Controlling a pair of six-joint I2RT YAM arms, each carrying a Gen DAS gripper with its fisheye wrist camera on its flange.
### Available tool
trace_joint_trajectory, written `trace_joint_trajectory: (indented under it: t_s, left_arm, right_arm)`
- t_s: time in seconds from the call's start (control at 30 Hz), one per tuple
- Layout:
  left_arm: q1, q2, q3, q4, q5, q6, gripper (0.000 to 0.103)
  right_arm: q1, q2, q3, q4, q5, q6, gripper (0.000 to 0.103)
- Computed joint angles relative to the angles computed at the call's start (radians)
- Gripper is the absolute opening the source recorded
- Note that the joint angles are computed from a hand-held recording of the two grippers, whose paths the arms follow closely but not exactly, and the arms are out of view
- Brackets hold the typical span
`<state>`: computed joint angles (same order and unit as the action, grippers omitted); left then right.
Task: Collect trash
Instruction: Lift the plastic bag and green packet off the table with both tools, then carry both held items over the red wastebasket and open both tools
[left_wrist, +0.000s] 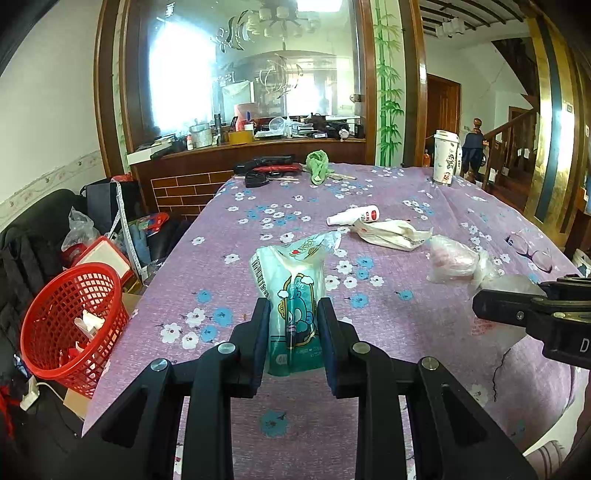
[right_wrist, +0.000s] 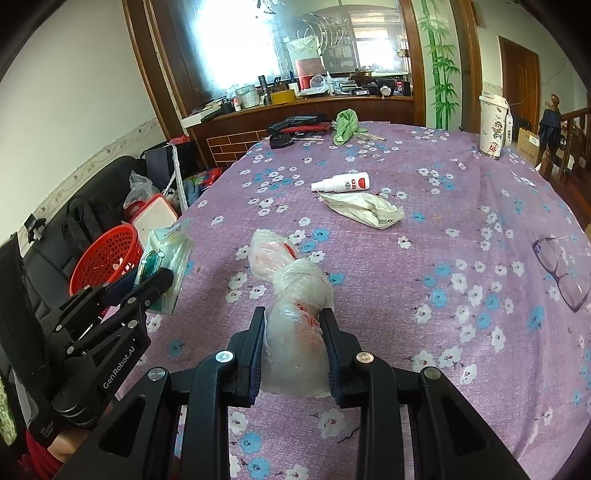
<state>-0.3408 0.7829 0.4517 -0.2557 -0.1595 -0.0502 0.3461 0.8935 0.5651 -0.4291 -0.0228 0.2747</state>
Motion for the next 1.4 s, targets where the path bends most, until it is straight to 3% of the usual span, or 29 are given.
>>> trace_joint_trajectory:
  t_s: [0.4, 0.6, 0.8, 1.0, 1.27, 1.37, 1.4]
  left_arm:
    - [0.192, -0.023, -0.003, -0.002, 0.128, 0.043, 0.025]
    - [0.432, -0.029, 0.028, -0.025, 0.308, 0.104, 0.025]
    - [0.819, 0.064, 0.102, -0.033, 0.547, 0.218, 0.026]
    - [1.111, 0.295, 0.197, 0.028, 0.647, 0.332, 0.027]
    - [1.212, 0.578, 0.362, 0.066, 0.654, 0.359, 0.03]
    - [1.211, 0.639, 0.405, 0.06, 0.646, 0.338, 0.043]
    - [1.217, 0.652, 0.413, 0.061, 0.648, 0.324, 0.052]
  right_arm:
    - [0.096, 0.094, 0.052, 0.021, 0.058, 0.027, 0.03]
    - [0.182, 0.241, 0.169, 0.037, 0.058, 0.047, 0.03]
    - [0.312, 0.482, 0.394, 0.057, 0.027, 0.059, 0.031]
    - [0.416, 0.774, 0.7, 0.032, -0.035, 0.065, 0.031]
    - [0.486, 1.106, 1.092, -0.046, -0.092, 0.088, 0.033]
    - [0.486, 1.227, 1.242, -0.088, -0.151, 0.091, 0.045]
    - [0.487, 1.238, 1.255, -0.09, -0.136, 0.094, 0.047]
